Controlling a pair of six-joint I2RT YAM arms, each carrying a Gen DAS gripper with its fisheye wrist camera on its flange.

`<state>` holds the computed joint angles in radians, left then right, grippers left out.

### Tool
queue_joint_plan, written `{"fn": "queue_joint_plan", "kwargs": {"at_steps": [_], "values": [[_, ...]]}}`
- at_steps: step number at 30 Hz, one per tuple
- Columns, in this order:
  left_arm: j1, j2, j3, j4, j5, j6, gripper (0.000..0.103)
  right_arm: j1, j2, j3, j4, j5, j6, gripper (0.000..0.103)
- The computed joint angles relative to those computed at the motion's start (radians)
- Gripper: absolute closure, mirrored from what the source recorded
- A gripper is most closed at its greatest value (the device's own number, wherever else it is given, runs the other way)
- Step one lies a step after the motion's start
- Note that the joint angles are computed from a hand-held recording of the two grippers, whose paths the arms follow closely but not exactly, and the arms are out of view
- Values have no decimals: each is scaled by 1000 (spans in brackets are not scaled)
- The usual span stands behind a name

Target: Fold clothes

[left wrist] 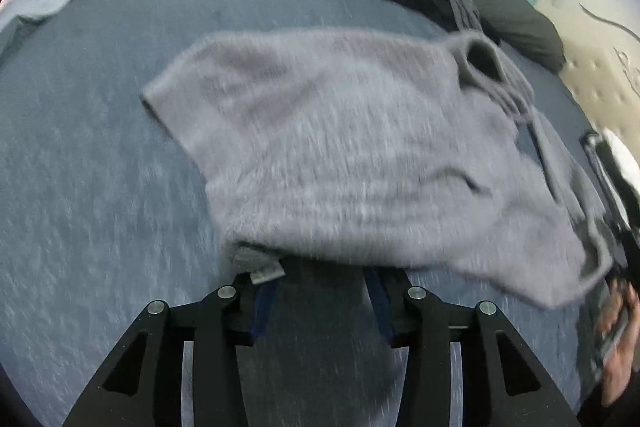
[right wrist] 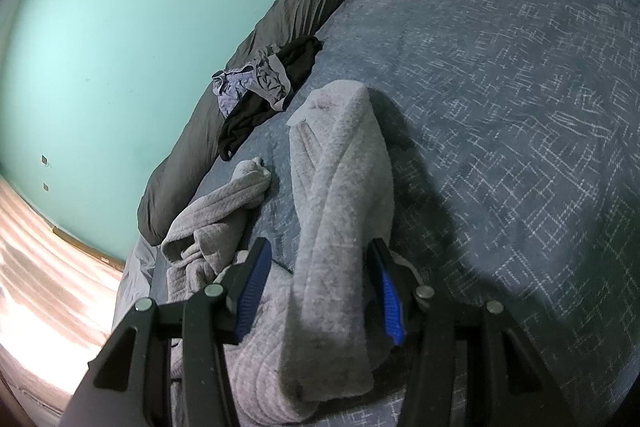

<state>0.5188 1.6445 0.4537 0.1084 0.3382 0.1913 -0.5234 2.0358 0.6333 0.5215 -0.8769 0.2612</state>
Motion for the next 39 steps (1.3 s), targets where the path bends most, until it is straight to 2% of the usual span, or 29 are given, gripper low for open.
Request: {"fn": "queue_joint_plan", "kwargs": {"at_steps": [3,6,12,20,23,30,39], "values": [[-16,-11,59,-5,-22,-3,58,1,2,5,-7,-1,-2,52],[-54,26,182,-52,-40,-31,58,4,1,5,-9,2,-9,52],[-145,193,415,-111,-90,-102,58,5,7,9,-15,12,-16,52],[-222,389,560,-118,-165,-122,57,16,23,27,-33,24,-29,52],[-232,397,557,-109,-186,-110,57,19,27,31,-35,27,-28,52],[-164,277,467,-131,-87,-107,53,19,23,25,-32,25,-24,52],[-109,152,306,-155,-40,-49,48,19,19,22,-30,23,-19,52]]}}
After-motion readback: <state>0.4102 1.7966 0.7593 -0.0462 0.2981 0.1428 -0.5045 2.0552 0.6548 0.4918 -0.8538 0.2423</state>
